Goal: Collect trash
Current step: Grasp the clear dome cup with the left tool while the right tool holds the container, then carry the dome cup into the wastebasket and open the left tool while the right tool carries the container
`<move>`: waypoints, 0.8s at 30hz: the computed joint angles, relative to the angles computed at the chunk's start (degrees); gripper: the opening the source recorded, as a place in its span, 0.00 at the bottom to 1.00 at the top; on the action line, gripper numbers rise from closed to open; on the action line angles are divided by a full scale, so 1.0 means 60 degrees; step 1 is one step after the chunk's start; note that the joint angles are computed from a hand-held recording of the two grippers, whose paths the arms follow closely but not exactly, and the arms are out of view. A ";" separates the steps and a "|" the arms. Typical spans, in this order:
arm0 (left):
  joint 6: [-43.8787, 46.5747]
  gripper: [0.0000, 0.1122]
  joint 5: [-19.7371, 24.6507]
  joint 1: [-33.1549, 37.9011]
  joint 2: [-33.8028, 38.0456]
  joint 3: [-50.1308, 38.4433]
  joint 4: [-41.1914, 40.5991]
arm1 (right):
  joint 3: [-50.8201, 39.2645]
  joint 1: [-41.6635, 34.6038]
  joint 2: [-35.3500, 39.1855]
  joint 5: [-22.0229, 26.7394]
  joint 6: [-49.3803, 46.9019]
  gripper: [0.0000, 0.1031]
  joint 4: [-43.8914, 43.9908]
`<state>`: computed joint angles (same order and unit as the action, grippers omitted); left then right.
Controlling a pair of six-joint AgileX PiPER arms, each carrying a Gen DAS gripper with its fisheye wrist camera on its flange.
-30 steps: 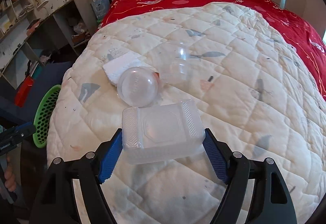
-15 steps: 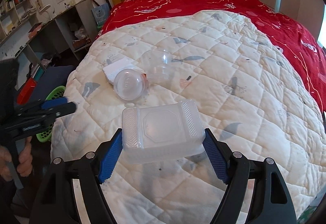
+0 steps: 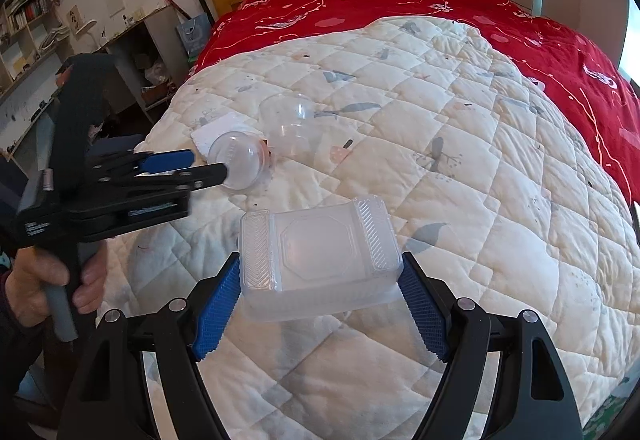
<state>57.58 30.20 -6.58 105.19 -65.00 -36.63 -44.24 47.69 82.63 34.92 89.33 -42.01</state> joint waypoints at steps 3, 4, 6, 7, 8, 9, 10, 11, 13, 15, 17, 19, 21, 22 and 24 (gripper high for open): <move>-0.0373 0.47 -0.0274 -0.0265 0.0231 -0.0156 0.0291 | 0.0114 0.0006 -0.0121 -0.0006 0.0042 0.72 -0.0038; -0.0507 0.47 -0.0334 -0.0323 0.0327 -0.0248 0.0391 | 0.0119 0.0007 -0.0124 -0.0011 0.0048 0.72 -0.0038; -0.0787 0.47 -0.0546 -0.0471 0.0464 -0.0343 0.0618 | 0.0149 0.0006 -0.0150 -0.0016 0.0086 0.72 -0.0043; -0.0854 0.47 -0.0665 -0.0534 0.0491 -0.0351 0.0699 | 0.0184 0.0001 -0.0172 -0.0041 0.0112 0.72 -0.0048; -0.0913 0.47 -0.0778 -0.0595 0.0507 -0.0340 0.0757 | 0.0216 0.0006 -0.0184 -0.0060 0.0154 0.72 -0.0069; -0.0970 0.47 -0.0881 -0.0642 0.0515 -0.0340 0.0803 | 0.0236 0.0015 -0.0192 -0.0065 0.0177 0.72 -0.0074; -0.1064 0.47 -0.0895 -0.0688 0.0553 -0.0389 0.0874 | 0.0252 0.0027 -0.0194 -0.0071 0.0194 0.72 -0.0072; -0.1232 0.48 -0.0902 -0.0718 0.0570 -0.0420 0.1038 | 0.0262 0.0056 -0.0206 -0.0052 0.0251 0.72 -0.0097; -0.1161 0.48 -0.0896 -0.0714 0.0545 -0.0429 0.0909 | 0.0320 0.0041 -0.0228 -0.0129 0.0331 0.72 -0.0155; -0.1460 0.50 -0.0956 -0.0764 0.0581 -0.0496 0.1204 | 0.0302 0.0068 -0.0213 -0.0093 0.0329 0.72 -0.0154; -0.1561 0.50 -0.0924 -0.0801 0.0674 -0.0594 0.1339 | 0.0347 0.0059 -0.0245 -0.0162 0.0393 0.72 -0.0181; -0.1735 0.51 -0.1082 -0.0898 0.0718 -0.0573 0.1566 | 0.0362 0.0083 -0.0245 -0.0161 0.0480 0.72 -0.0242; -0.1853 0.51 -0.1337 -0.0998 0.0729 -0.0478 0.1743 | 0.0380 0.0064 -0.0235 -0.0229 0.0493 0.72 -0.0234; -0.1807 0.50 -0.1450 -0.1035 0.0718 -0.0421 0.1738 | 0.0381 0.0062 -0.0226 -0.0235 0.0495 0.72 -0.0226; -0.1599 0.50 -0.1599 -0.1044 0.0638 -0.0284 0.1560 | 0.0386 0.0091 -0.0224 -0.0218 0.0523 0.72 -0.0222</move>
<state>47.99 20.60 -12.85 109.02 -66.70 -27.26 -41.92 48.24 81.29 33.61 92.47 -43.34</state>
